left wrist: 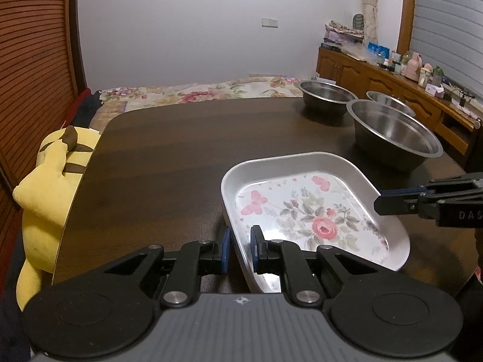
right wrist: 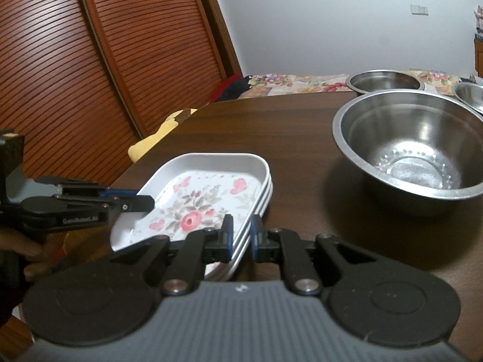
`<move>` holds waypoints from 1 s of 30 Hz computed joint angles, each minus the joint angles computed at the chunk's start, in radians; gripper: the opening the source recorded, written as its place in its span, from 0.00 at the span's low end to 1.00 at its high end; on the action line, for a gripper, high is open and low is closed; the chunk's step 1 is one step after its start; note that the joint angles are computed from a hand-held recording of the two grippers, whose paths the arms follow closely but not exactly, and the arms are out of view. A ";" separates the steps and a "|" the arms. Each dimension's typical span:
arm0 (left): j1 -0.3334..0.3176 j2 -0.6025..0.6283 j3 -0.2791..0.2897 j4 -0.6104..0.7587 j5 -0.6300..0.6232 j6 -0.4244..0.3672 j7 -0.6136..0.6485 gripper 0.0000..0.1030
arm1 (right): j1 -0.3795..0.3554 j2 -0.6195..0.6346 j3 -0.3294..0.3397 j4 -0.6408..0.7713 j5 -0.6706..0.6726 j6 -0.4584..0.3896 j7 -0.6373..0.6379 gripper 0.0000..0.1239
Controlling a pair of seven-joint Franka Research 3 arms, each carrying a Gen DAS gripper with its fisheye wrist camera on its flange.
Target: Organize plates and bowls
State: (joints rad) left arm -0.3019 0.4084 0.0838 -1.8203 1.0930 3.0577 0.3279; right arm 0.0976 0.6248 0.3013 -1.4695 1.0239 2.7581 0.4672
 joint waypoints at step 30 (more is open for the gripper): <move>-0.067 0.413 -0.117 0.663 -0.394 -0.127 0.388 0.53 | -0.103 0.127 -0.030 0.246 0.154 0.188 -0.225 0.43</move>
State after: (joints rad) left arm -0.3691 0.8213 -0.0330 -1.1574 0.6988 2.9303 0.7156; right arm -0.0058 0.7521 0.2717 -1.2238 1.1780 2.9464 0.2422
